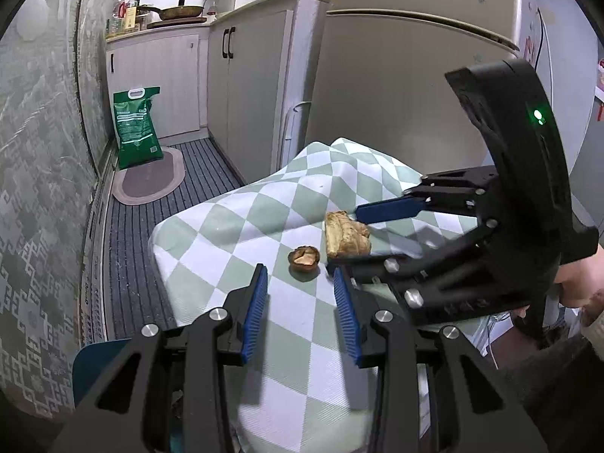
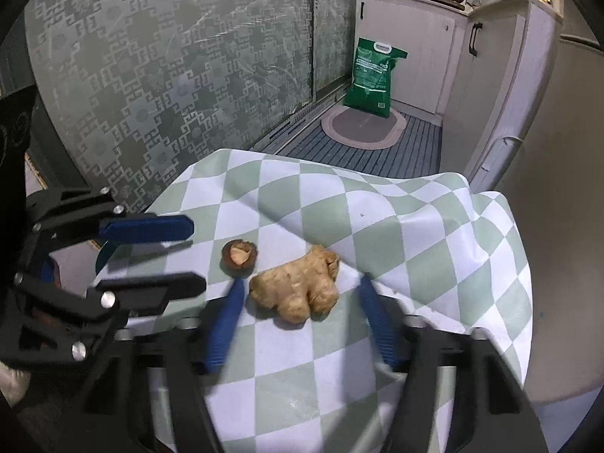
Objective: Collect trash
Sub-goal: 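Grasp the ginger root with the right tool while the left grasps the small brown nut, then carry the nut into the bin and open the left tool while the right carries the ginger over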
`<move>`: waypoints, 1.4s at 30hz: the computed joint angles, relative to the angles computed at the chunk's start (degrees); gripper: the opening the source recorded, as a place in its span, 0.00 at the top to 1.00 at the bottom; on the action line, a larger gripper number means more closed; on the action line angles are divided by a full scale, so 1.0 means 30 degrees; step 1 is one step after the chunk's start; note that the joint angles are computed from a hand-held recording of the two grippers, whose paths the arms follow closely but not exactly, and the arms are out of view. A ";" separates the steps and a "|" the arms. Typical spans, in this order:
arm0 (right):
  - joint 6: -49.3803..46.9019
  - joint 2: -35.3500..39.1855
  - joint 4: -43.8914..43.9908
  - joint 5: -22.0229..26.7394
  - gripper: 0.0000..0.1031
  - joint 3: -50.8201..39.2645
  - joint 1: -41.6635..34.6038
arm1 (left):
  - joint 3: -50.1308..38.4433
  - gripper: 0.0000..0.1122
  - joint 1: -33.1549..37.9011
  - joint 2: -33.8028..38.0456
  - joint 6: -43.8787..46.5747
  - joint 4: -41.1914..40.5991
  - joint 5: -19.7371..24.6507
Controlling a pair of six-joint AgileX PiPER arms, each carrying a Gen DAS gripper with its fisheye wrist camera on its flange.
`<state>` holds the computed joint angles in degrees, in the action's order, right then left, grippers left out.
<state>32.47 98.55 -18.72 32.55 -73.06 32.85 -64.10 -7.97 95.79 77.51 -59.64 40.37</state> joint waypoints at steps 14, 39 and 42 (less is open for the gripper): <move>0.0923 -0.3443 0.0172 -0.0889 0.56 0.3215 -0.0648 | -0.0870 0.65 -0.2216 0.0389 -0.4778 0.2808 -0.1923; 0.2558 -0.4428 -0.0673 -0.0545 0.56 0.3992 -0.0248 | -0.1053 0.81 -0.2978 0.0307 -1.0423 0.6183 -0.4449; 0.2562 -0.4007 -0.0612 -0.0395 0.56 0.3535 -0.0013 | -0.0610 0.81 -0.2437 -0.0089 -0.9369 0.5316 -0.4387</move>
<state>40.15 86.53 -20.56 31.36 -62.45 32.81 -65.93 -15.29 95.52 49.40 -43.69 27.21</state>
